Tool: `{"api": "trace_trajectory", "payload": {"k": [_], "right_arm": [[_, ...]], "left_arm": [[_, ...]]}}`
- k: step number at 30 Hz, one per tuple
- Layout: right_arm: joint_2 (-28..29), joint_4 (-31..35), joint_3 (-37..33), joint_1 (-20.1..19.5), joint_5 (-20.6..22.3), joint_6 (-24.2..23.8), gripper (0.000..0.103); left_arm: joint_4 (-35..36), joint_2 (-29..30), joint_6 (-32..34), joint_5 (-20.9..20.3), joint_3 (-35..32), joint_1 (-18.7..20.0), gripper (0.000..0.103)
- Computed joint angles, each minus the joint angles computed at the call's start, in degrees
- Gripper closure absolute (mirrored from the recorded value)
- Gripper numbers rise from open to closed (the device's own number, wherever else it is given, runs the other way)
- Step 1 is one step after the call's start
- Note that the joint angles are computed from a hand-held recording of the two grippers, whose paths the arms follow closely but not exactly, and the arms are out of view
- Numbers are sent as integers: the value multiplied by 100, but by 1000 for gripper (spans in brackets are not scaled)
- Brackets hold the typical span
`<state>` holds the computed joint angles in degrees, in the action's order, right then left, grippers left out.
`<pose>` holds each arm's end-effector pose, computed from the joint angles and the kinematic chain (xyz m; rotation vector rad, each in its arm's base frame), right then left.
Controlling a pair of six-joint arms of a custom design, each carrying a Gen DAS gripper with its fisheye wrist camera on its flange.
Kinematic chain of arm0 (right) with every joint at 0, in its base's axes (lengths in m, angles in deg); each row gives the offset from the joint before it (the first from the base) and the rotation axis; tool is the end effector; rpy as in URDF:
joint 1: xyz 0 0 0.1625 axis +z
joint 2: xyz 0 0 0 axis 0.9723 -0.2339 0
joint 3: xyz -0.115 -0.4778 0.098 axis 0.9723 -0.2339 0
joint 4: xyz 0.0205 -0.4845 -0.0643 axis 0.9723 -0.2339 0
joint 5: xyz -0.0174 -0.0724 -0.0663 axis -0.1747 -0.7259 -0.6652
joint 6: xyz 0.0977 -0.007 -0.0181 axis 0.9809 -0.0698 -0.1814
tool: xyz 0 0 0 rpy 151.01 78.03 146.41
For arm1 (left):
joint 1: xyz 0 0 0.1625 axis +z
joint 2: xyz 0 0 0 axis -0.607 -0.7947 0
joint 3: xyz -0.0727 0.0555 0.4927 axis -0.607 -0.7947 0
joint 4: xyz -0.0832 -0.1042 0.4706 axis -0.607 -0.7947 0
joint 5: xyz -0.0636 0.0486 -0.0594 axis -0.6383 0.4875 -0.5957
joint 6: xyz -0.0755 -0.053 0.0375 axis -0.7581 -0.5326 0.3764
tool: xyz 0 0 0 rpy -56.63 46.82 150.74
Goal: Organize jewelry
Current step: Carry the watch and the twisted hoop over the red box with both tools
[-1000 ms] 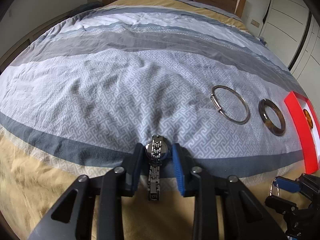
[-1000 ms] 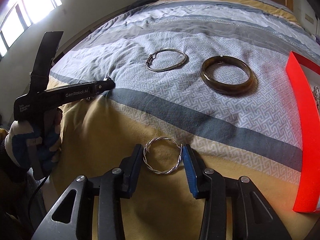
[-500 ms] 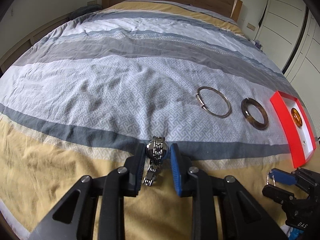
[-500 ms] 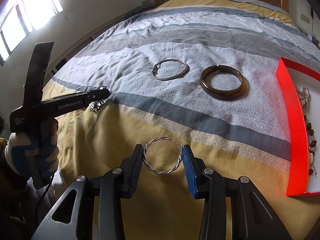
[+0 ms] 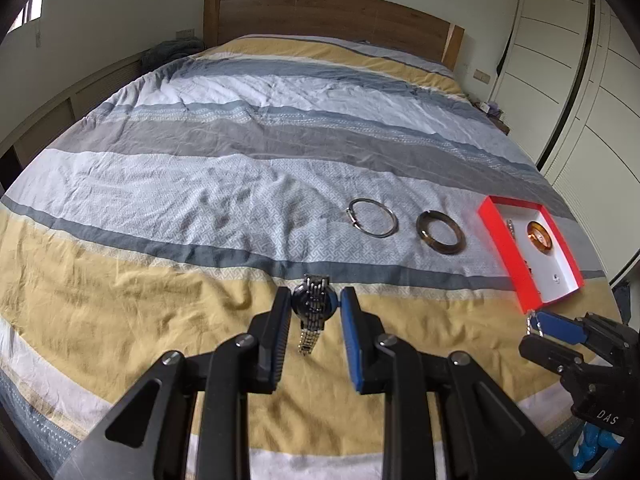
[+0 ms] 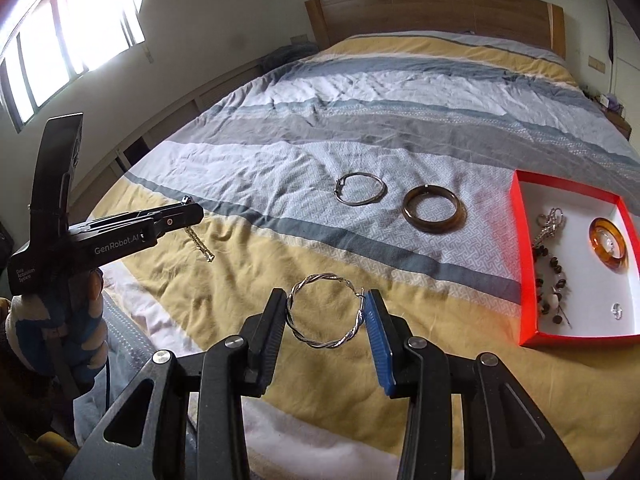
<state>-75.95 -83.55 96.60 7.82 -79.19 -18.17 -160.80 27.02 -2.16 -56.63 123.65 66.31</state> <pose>0.0706 -0.5767 0.3818 1.1826 -2.6221 0.4235 -0.4195 -0.4841 0.0610 -0.0640 2.1893 -1.0447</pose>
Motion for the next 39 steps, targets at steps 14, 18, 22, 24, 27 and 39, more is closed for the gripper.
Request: {"api": "trace_trajectory", "payload": {"k": [14, 18, 22, 24, 27, 39], "right_arm": [[-1264, 335, 134, -433, 533, -176, 63], [-1379, 297, -24, -673, 629, -189, 63], [-1348, 200, -279, -875, 622, -206, 63], [-1265, 102, -431, -932, 571, -226, 63], [-1072, -57, -680, -980, 474, -243, 63], [414, -521, -1886, -962, -28, -44, 63]], "left_arm": [[-200, 299, 302, -33, -439, -756, 80], [-856, 630, 1057, -220, -737, -759, 80], [-1411, 1032, 1905, -448, -1169, -678, 80], [-1653, 1262, 2372, -563, -1443, -604, 80], [-1948, 1615, 3029, -744, -1890, -463, 80], [-2040, 2954, 4567, -1396, -3726, 342, 80]]}}
